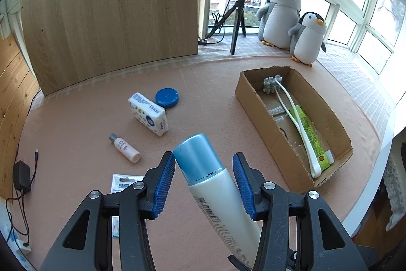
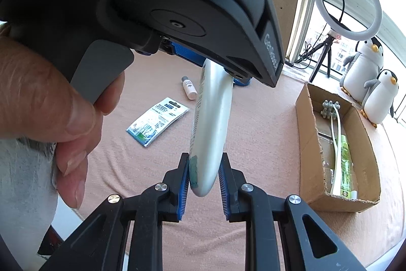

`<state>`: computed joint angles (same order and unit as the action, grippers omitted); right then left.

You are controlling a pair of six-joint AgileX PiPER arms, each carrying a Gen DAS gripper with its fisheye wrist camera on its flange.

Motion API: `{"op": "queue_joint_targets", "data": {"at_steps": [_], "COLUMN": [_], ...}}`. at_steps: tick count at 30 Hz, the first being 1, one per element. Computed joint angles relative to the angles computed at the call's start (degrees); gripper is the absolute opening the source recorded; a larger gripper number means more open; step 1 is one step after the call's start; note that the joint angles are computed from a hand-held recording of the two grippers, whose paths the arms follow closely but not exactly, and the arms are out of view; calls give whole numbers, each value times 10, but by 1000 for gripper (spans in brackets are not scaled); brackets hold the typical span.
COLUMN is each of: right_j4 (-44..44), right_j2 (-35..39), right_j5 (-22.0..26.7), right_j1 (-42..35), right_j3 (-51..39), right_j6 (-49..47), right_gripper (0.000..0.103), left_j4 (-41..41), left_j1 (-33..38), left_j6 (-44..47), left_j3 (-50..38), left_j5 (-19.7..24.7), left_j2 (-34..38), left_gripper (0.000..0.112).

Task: Organize objects
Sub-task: 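Carry the bottle with both grippers over the cardboard box and lower it in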

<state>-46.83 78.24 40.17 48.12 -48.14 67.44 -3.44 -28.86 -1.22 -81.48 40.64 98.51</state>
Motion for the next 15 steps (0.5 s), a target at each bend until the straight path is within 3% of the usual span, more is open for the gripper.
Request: {"op": "queue_joint_targets", "data": {"at_steps": [7,15], "right_j4": [20,42], "right_j2": [-18,-43], "right_j5": [-29,-68], "right_j1": [-67,-175], "right_j3": [25,46], "right_j6": [-26,-77], "right_gripper": [19,19], "left_j4": [3,12], "left_j1": [-40,-92], "left_j6": [0,-4], "left_j3": [-104,-319], "left_j5": [29,110], "left_j2": [80,205], "left_gripper": [52,51]}}
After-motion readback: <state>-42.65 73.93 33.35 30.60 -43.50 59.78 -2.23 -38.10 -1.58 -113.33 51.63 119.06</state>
